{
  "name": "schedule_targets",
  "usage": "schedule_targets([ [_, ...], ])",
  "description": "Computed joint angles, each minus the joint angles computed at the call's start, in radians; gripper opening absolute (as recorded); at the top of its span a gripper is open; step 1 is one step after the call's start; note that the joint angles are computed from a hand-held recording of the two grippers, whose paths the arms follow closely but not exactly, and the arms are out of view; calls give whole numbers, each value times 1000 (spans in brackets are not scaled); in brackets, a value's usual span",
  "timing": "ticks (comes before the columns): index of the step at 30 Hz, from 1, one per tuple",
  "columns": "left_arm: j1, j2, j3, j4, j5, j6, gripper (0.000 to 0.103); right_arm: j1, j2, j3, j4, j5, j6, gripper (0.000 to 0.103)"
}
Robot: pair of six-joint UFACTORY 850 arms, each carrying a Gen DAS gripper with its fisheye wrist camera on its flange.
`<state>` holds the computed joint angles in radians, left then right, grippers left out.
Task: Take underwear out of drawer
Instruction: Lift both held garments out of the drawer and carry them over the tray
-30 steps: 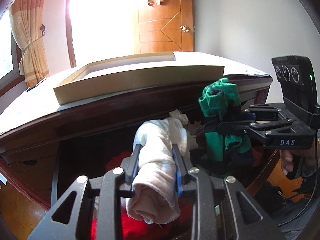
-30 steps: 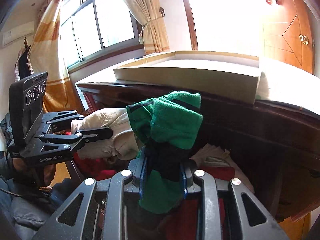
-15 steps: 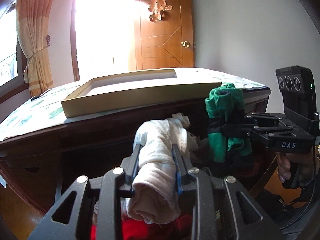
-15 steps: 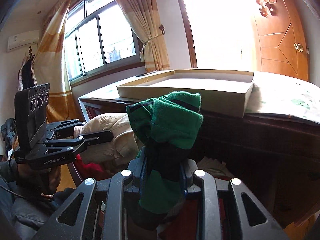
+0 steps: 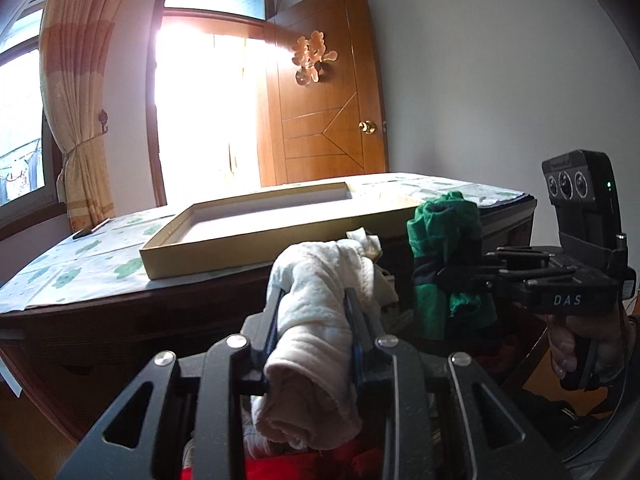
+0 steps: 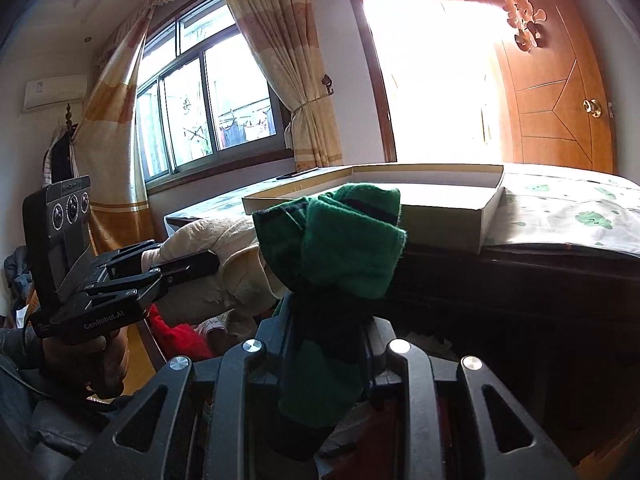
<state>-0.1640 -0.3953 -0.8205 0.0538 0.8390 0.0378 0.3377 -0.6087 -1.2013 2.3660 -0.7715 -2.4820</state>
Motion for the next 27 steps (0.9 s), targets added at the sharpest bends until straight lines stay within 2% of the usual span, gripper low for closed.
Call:
schedule_targets([
  [11,-20,48,51,-99,137,93,26,8,27,16,17,-15,-23,29],
  [27,-31,61,29,-161,178,137,26,13,48,-4,-2,2,-8,29],
])
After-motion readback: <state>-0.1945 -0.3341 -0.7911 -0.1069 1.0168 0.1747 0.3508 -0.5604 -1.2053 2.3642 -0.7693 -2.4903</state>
